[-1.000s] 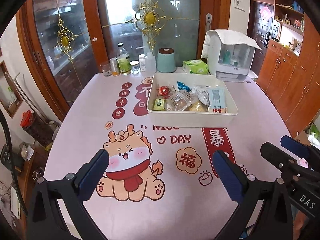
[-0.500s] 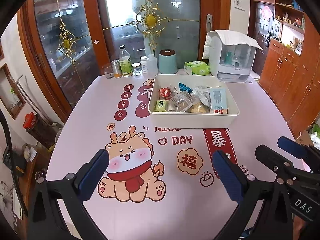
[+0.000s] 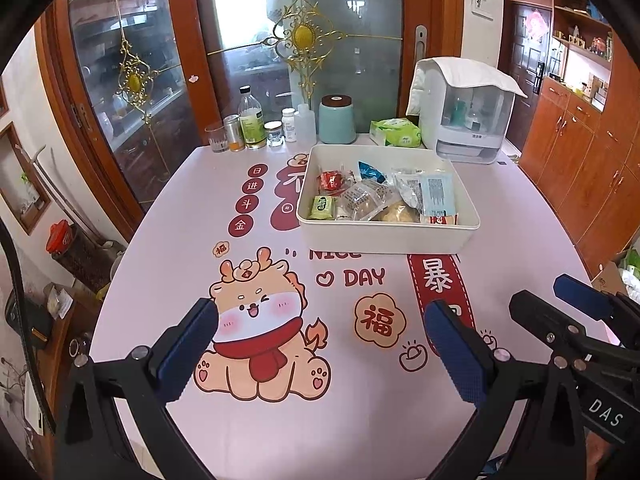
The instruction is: Organize snacks
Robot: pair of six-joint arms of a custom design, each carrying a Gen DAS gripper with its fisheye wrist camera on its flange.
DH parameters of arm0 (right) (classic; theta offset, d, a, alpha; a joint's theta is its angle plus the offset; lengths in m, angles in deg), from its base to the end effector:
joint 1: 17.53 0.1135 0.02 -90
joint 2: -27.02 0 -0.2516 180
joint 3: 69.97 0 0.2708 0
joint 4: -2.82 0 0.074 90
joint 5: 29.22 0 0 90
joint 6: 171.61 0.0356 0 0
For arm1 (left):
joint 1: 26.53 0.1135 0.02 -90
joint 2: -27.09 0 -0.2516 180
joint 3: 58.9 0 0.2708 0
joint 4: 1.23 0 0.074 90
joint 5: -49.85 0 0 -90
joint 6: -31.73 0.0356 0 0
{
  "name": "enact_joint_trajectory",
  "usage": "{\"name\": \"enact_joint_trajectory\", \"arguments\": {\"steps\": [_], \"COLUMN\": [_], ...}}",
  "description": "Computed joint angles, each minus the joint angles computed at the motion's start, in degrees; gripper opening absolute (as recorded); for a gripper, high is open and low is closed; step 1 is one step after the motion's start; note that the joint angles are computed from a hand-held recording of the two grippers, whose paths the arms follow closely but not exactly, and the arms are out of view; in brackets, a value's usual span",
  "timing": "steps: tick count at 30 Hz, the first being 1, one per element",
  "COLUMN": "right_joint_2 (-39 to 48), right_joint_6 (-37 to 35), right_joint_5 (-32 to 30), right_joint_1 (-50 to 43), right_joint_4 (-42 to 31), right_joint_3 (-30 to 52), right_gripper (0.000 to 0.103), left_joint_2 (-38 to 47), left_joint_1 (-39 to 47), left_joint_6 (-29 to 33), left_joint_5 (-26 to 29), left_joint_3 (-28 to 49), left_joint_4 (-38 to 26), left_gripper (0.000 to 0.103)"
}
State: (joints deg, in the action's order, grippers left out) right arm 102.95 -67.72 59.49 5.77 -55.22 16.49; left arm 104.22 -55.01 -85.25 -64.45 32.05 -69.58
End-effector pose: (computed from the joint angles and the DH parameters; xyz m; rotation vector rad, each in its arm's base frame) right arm 0.2744 0.1190 0.3262 -0.2095 2.4166 0.3266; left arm 0.2607 -0.1248 0.3368 -0.1340 2.4059 0.1004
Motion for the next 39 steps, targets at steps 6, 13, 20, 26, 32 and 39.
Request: {"name": "enact_joint_trajectory", "arguments": {"steps": [6, 13, 20, 26, 32, 39], "right_joint_2": [0.0, -0.59, -1.2, -1.3, -0.82, -0.31], "right_joint_6": [0.19, 0.73, 1.09, 0.99, 0.58, 0.21], "right_joint_5": [0.04, 0.0, -0.69, -1.53, -2.5, -3.5], "right_joint_1": [0.15, 0.6, 0.54, 0.17, -0.54, -1.28], "right_joint_4": [0.17, 0.52, 0.94, 0.57, 0.2, 0.2], "right_joint_3": [-0.2, -1.35, -2.75, -2.75, -2.28, -2.15], "right_gripper": [0.067, 0.067, 0.067, 0.067, 0.067, 0.067], "left_joint_2": [-0.02, 0.02, 0.35, 0.31, 1.07, 1.74], "left_joint_1": [-0.11, -0.73, -1.19, -1.44, -1.65, -1.96], "left_joint_6": [-0.4, -1.5, -2.55, -3.2, -3.98, -4.73], "left_joint_5": [0.07, -0.11, -0.2, -0.17, -0.27, -0.25], "left_joint_3": [-0.26, -0.73, -0.29, -0.4, 0.23, 0.75], "left_joint_4": [-0.07, -0.31, -1.2, -1.59, -2.09, -2.69], "left_gripper": [0.102, 0.102, 0.102, 0.102, 0.102, 0.102]}}
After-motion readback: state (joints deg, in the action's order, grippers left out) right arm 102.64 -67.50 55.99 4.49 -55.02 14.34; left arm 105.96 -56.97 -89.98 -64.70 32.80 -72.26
